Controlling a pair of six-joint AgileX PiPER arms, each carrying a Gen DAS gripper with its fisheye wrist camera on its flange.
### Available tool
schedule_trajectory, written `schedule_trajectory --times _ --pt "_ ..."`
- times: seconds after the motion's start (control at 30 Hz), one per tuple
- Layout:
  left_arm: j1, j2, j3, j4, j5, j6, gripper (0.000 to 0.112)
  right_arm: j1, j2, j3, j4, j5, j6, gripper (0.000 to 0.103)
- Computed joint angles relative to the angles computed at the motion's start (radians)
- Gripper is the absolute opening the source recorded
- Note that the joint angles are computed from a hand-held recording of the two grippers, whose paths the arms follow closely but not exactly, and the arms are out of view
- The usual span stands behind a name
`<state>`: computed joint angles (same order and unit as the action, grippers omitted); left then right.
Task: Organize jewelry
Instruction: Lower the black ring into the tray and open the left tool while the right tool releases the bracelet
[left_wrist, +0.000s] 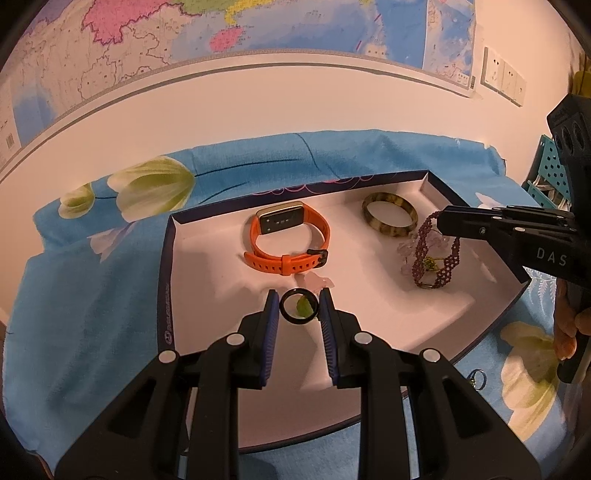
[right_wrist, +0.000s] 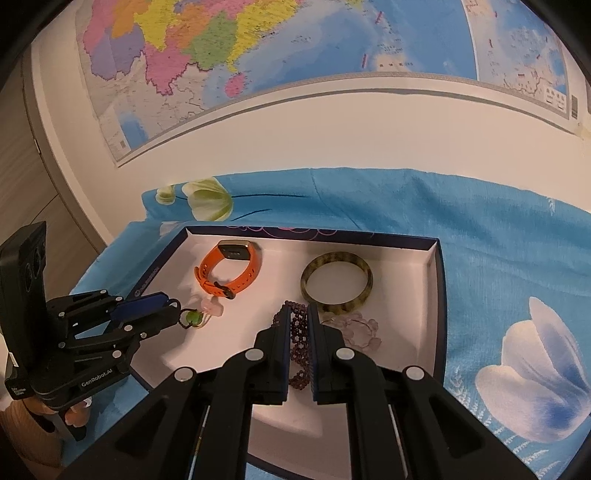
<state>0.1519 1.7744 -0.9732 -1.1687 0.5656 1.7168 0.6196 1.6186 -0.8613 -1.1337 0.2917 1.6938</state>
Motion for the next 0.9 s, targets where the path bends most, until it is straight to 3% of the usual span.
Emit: schedule_trajectory --times 0.67,0.8,0.9 --pt "-0.021 0.034 -0.024 0.032 -0.047 -0.05 0.026 -0.014 0.034 -0.021 0.05 0.015 -0.029 0.011" --pt "-0.008 0.021 -0.014 0.011 -0.036 -0.032 0.037 -0.016 0.023 -0.009 0.016 0.028 0.025 0.014" --pt "0.01 0.002 -0.004 0.003 -0.018 -0.024 0.039 -0.013 0.002 0.009 -0.018 0.032 0.068 0.017"
